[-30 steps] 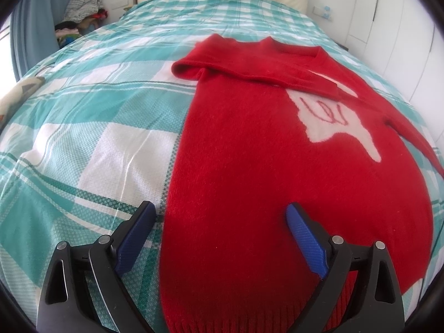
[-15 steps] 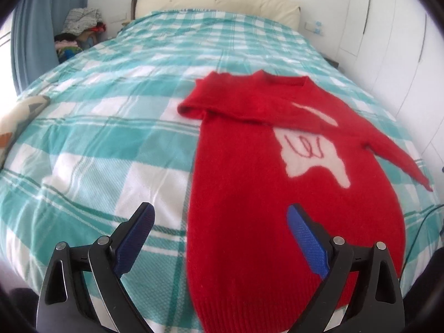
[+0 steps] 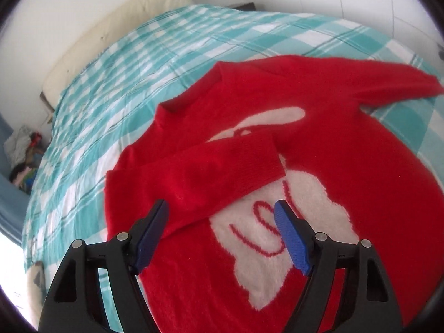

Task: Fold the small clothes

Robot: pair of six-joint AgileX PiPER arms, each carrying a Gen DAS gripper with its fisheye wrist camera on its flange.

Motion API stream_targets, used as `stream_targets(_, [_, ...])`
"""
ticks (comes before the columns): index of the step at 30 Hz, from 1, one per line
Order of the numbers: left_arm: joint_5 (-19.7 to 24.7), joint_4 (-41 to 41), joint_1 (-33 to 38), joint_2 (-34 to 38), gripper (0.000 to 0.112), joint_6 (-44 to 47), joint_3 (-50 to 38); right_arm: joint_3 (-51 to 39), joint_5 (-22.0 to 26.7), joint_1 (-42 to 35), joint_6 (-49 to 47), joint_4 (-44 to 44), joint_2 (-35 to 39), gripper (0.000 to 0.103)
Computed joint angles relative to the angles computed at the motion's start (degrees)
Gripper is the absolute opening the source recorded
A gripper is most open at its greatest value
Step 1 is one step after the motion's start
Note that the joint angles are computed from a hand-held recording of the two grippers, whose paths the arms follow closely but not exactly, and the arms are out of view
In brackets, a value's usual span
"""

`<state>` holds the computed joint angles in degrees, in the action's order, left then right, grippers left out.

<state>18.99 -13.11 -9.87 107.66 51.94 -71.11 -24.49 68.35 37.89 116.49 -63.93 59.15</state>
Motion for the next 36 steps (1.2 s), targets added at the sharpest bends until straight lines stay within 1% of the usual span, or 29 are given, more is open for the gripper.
stream_targets(3, [2.6, 5.1, -2.1, 5.0, 0.081, -2.6, -4.6, 0.1, -1.7, -0.9, -0.5, -0.1, 0.2, 0.063])
stream_targets(4, [2.2, 7.8, -2.7, 6.4, 0.081, -4.5, -5.5, 0.0, -2.0, -1.0, -0.5, -0.2, 0.5, 0.063])
stream_targets(5, [1.4, 8.5, -2.9, 7.6, 0.08, -4.8, -6.4, -0.1, -2.6, -1.3, -0.6, -0.5, 0.9, 0.063])
stream_targets(6, [1.3, 6.9, -2.8, 8.4, 0.078, -3.5, -7.2, -0.2, -3.2, -1.5, -0.8, -0.7, 1.3, 0.063])
stream_targets(7, [3.0, 3.0, -2.4, 9.2, 0.059, -0.7, -8.7, -0.4, -3.6, -1.6, -1.0, -0.9, 1.9, 0.063])
stream_targets(8, [6.4, -0.4, -1.6, 10.1, 0.012, 0.7, -11.2, -0.6, -4.2, -1.8, -1.2, -1.3, 2.5, 0.063])
stream_targets(9, [9.6, -2.0, -0.8, 11.0, 0.005, -0.2, -13.6, -0.9, -4.4, -1.5, -1.3, -1.5, 3.2, 0.063])
stream_targets(10, [10.5, -5.8, 0.3, 10.6, 0.002, 1.1, -14.1, -1.2, -4.5, -1.3, -1.4, -1.8, 4.1, 0.063])
stream_targets(11, [11.4, -11.3, 2.2, 9.7, 0.002, 3.8, -14.3, -1.5, -4.8, -1.1, -1.6, -2.0, 4.7, 0.063])
stream_targets(14, [17.5, -23.2, 10.7, 7.7, 0.002, 6.3, -17.5, -2.1, -4.2, 0.1, -1.8, -2.4, 6.1, 0.063])
stream_targets(16, [21.2, -26.6, 18.1, 7.6, 0.002, 3.9, -21.3, -2.3, -3.5, 1.0, -1.8, -2.8, 6.5, 0.063])
stream_targets(18, [24.1, -26.9, 25.6, 9.3, 0.002, -1.7, -26.6, -2.4, -2.8, 1.9, -1.8, -3.1, 6.6, 0.063])
stream_targets(19, [24.9, -25.4, 28.8, 11.1, 0.002, -5.5, -30.2, -2.4, -2.6, 2.1, -1.7, -3.2, 6.5, 0.063])
stream_targets(21, [23.8, -20.2, 33.6, 14.7, 0.002, -12.4, -35.6, -2.4, -2.9, 2.0, -1.6, -3.3, 6.3, 0.063])
stream_targets(24, [22.9, -12.7, 38.8, 18.9, 0.002, -21.9, -40.3, -2.5, -3.3, 2.0, -1.4, -3.1, 6.7, 0.063])
stream_targets(27, [21.4, -5.9, 41.5, 22.6, 0.002, -31.3, -42.8, -2.8, -3.3, 2.4, -1.4, -2.9, 7.4, 0.063])
stream_targets(30, [22.6, -1.5, 42.8, 27.3, 0.002, -38.3, -46.5, -3.1, -3.0, 2.9, -1.4, -3.0, 8.4, 0.063])
stream_targets(32, [21.3, 2.0, 43.0, 28.6, 0.002, -41.5, -46.2, -3.3, -3.0, 3.1, -1.4, -3.0, 9.0, 0.063])
stream_targets(33, [21.6, 3.1, 43.1, 29.6, 0.002, -42.8, -46.9, -3.3, -3.0, 3.1, -1.4, -2.9, 9.3, 0.063])
stream_targets(36, [26.9, 3.1, 44.4, 33.7, 0.002, -45.5, -53.0, -3.2, -3.3, 2.9, -1.7, -2.7, 9.5, 0.063])
